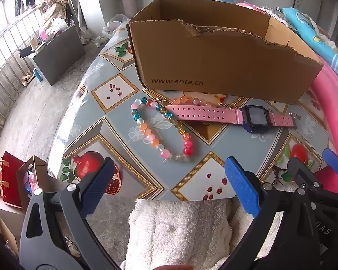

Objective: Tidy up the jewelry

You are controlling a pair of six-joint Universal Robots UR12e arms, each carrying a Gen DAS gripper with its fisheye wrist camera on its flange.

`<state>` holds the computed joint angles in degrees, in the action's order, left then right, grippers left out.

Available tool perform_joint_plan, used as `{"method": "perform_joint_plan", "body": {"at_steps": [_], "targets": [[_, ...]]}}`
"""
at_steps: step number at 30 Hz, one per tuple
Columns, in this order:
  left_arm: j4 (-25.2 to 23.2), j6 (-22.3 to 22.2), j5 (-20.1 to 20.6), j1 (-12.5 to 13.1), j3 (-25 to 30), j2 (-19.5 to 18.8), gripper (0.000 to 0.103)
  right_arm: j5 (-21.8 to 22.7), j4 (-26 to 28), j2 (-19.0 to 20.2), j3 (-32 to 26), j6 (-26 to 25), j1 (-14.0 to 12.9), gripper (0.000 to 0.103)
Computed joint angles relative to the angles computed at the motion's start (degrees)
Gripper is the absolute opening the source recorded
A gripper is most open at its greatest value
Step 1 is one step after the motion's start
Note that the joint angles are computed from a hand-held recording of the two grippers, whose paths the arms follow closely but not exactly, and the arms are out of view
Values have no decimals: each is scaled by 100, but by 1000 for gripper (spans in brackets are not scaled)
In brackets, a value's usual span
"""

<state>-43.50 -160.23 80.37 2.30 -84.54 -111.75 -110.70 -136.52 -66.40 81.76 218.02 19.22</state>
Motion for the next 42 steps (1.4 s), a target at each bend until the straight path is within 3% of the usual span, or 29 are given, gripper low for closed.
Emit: {"method": "perform_joint_plan", "body": {"at_steps": [42], "targets": [[-62, 3, -16, 4, 6, -4, 95, -16, 42, -29, -16, 40, -3, 97]]}}
